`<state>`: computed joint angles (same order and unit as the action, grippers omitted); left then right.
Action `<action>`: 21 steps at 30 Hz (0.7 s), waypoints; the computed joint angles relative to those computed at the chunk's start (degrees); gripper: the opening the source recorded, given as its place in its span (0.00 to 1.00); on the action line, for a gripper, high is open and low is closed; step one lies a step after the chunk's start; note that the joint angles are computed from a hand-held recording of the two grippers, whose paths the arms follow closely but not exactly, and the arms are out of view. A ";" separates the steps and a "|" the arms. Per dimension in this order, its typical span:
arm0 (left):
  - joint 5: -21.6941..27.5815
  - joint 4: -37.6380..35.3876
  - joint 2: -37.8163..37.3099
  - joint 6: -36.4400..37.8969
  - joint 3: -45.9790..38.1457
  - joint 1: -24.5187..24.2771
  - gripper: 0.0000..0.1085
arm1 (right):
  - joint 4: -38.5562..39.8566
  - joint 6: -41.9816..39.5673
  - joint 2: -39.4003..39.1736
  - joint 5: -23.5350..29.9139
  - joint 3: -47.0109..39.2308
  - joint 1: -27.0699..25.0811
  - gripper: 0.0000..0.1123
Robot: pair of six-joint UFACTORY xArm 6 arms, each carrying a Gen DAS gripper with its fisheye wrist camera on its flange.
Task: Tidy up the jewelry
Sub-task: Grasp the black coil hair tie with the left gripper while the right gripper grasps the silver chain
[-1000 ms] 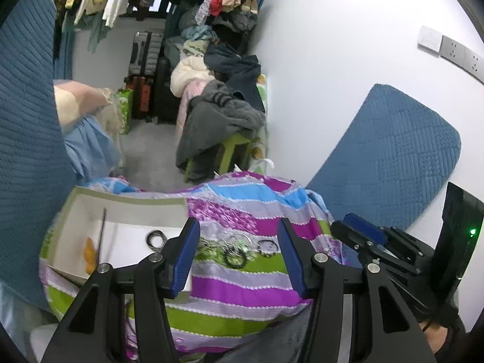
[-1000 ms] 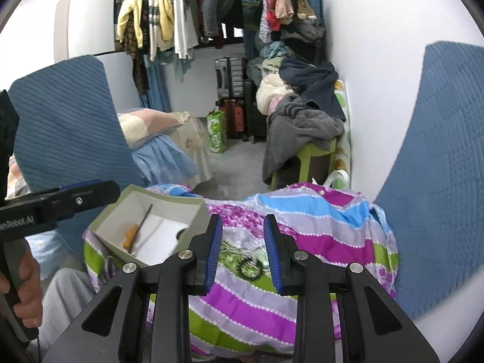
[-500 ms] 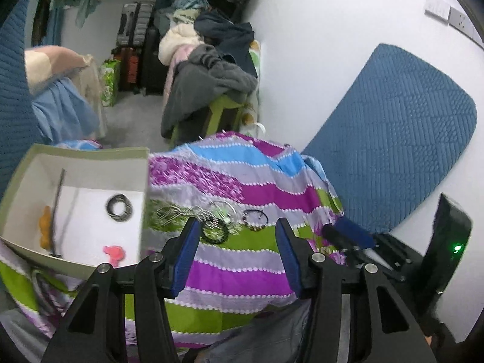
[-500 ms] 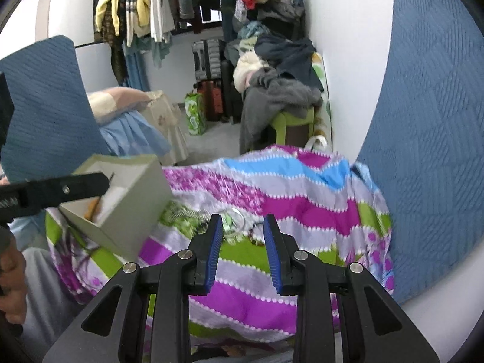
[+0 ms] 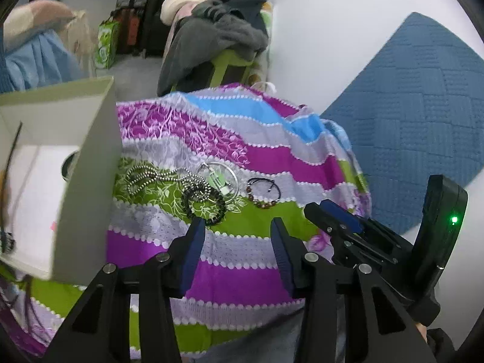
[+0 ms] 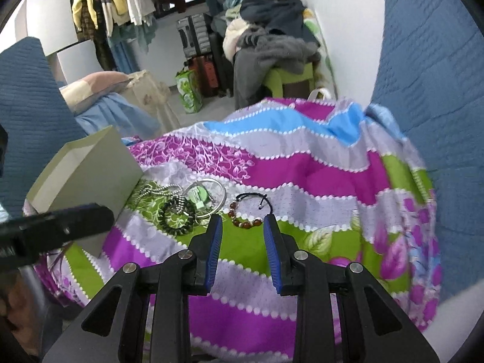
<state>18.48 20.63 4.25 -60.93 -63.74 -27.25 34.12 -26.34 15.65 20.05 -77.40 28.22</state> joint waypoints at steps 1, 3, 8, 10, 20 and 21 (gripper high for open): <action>-0.72 -0.87 1.03 0.94 -0.35 0.23 0.40 | 0.42 -0.61 1.07 0.78 -1.11 -0.15 0.23; -1.09 -3.21 3.17 3.79 -1.58 0.45 0.38 | 0.51 -1.08 2.45 1.52 -2.46 -0.25 0.23; -0.80 -7.39 8.49 7.70 -5.12 1.02 0.38 | 2.32 -1.84 5.47 3.62 -5.82 -1.17 0.23; -0.89 -10.45 10.74 11.11 -6.77 1.07 0.33 | 3.71 -2.10 6.09 4.25 -6.72 -1.66 0.23; 4.26 -11.04 17.93 17.40 -14.98 1.19 0.18 | 5.51 -1.51 8.15 6.30 -9.30 -2.94 0.23; 4.92 -11.19 18.40 17.77 -15.49 1.14 0.11 | 5.45 -1.45 8.37 6.42 -9.57 -2.96 0.23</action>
